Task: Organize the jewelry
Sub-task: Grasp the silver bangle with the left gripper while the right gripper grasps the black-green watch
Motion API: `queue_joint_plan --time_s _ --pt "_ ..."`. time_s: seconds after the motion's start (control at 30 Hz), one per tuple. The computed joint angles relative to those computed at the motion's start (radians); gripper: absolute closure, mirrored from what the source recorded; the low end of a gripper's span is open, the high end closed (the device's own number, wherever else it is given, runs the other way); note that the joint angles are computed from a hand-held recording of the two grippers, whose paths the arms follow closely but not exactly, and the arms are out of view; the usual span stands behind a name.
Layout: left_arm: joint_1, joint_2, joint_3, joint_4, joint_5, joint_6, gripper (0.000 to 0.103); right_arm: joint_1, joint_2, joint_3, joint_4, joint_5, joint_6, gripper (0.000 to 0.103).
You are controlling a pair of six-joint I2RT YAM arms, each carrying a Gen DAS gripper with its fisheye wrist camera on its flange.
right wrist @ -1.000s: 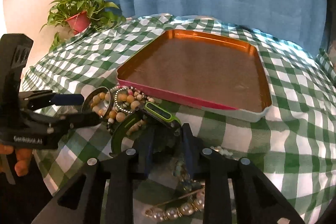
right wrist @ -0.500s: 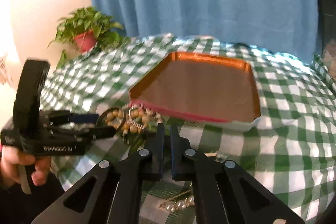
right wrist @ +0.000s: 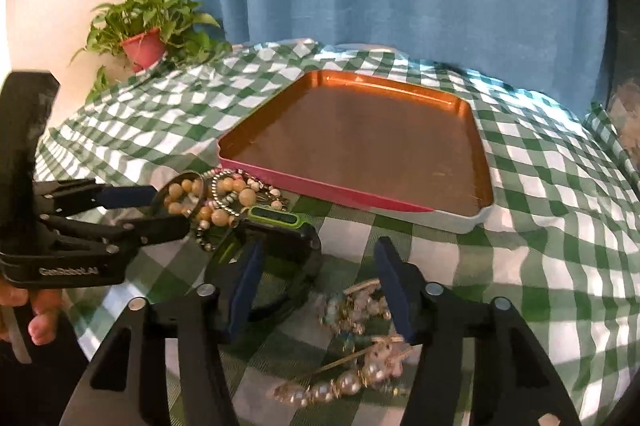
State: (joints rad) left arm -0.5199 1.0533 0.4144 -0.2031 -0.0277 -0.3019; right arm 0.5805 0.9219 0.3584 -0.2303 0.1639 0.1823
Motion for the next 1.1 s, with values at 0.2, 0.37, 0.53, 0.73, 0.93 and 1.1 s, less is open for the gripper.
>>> queue_joint_plan --time_s 0.2,0.37,0.53,0.73,0.93,1.1 --pt "0.024 -0.071 -0.018 -0.004 0.029 0.033 0.043 0.004 0.039 0.018 0.007 -0.017 -0.006 0.093" --pt "0.004 -0.206 -0.034 -0.078 0.013 0.053 0.043 0.007 -0.27 -0.006 -0.146 -0.015 -0.027 0.094" --pt "-0.102 -0.344 -0.053 -0.22 -0.075 0.0 0.043 -0.023 -0.626 0.004 -0.472 0.016 -0.008 0.1" --pt "-0.154 -0.399 -0.066 -0.318 -0.104 -0.074 0.043 -0.149 -0.698 -0.023 -0.58 -0.099 -0.059 0.094" --pt "-0.171 -0.354 -0.073 -0.328 -0.11 -0.077 0.043 0.258 -0.629 -0.022 -0.527 0.161 0.121 0.058" --pt "-0.154 -0.34 -0.079 -0.308 -0.118 -0.067 0.041 0.307 -0.387 -0.036 -0.367 0.197 0.165 0.056"
